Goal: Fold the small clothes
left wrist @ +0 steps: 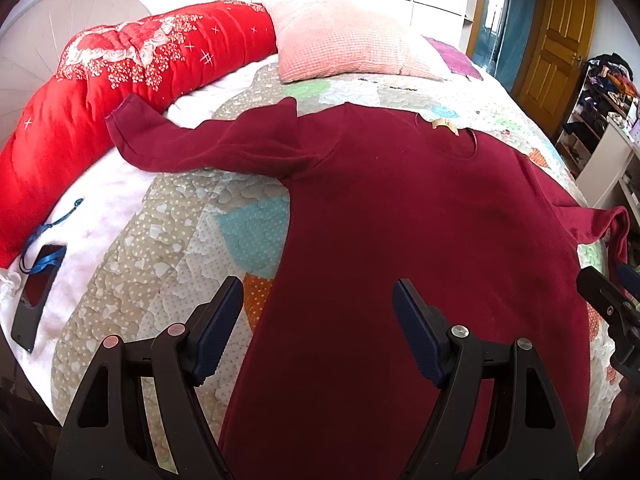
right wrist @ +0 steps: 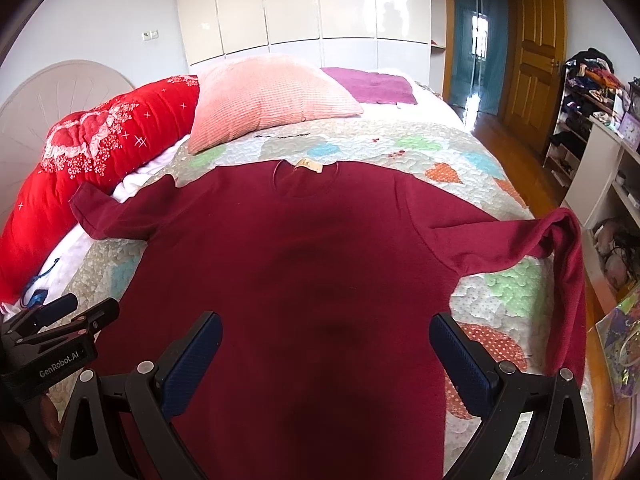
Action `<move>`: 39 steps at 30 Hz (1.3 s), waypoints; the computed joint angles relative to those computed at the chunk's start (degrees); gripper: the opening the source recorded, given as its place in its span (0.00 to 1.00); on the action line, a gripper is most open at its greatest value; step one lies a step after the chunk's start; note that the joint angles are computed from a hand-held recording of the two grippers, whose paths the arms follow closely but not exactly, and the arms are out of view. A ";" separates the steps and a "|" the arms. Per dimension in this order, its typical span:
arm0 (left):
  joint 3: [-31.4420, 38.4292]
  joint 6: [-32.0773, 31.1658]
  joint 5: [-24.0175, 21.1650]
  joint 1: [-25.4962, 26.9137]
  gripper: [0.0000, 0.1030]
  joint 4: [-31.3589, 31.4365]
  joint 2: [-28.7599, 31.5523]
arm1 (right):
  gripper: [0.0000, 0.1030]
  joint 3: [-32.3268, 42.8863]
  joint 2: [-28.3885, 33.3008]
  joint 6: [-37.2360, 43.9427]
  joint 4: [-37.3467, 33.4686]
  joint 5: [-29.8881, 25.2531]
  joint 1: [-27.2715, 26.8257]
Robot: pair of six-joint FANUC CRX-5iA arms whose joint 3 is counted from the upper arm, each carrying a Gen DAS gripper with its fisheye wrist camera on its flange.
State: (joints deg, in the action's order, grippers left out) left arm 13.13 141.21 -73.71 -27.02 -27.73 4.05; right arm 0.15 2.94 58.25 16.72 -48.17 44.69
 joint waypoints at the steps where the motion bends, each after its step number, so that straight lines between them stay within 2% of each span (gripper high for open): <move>1: -0.12 -0.16 0.16 0.09 0.75 0.14 0.02 | 1.00 0.35 0.33 0.14 -0.11 -0.02 0.05; 10: -2.81 -0.78 1.66 3.20 0.75 1.88 -2.01 | 1.00 3.72 2.89 2.10 -1.31 -0.77 0.99; 14: -5.28 -0.31 1.38 7.26 0.75 3.29 -4.62 | 1.00 8.89 5.45 9.73 -8.60 -0.70 1.16; 19: -11.00 0.34 4.64 17.83 0.75 8.27 -9.84 | 0.99 17.26 10.58 17.99 -16.48 -3.04 1.94; 23: -15.05 1.94 9.25 27.79 0.75 11.56 -12.66 | 0.99 22.39 14.81 20.11 -18.13 -4.91 3.55; 26: -12.98 1.83 8.17 32.01 0.75 9.13 -10.16 | 0.99 26.03 18.21 21.07 -18.89 -6.03 4.34; 29: -12.42 0.60 10.98 36.47 0.75 9.27 -7.50 | 0.99 29.51 21.33 22.20 -19.78 -6.90 4.27; 32: -10.78 2.76 11.39 37.66 0.75 7.47 -4.41 | 0.98 31.96 24.12 21.08 -18.36 -7.50 3.91; 35: -10.43 3.36 14.09 39.79 0.75 8.34 -1.98 | 0.98 33.32 25.50 20.40 -19.11 -8.83 2.86; 36: -10.78 2.83 16.28 40.79 0.75 9.33 -1.39 | 0.98 33.27 25.64 20.24 -19.31 -9.07 2.50; 38: -9.88 3.24 17.02 40.69 0.75 8.48 0.03 | 0.98 32.95 25.80 20.19 -19.35 -9.43 1.88; 39: -9.06 3.16 17.01 40.76 0.69 8.17 1.31 | 0.98 32.64 25.76 20.10 -19.27 -9.35 1.67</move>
State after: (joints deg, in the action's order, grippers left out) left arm 4.07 144.36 -56.70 13.75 -19.56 5.36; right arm 32.79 28.70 78.35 -2.55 -57.51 46.35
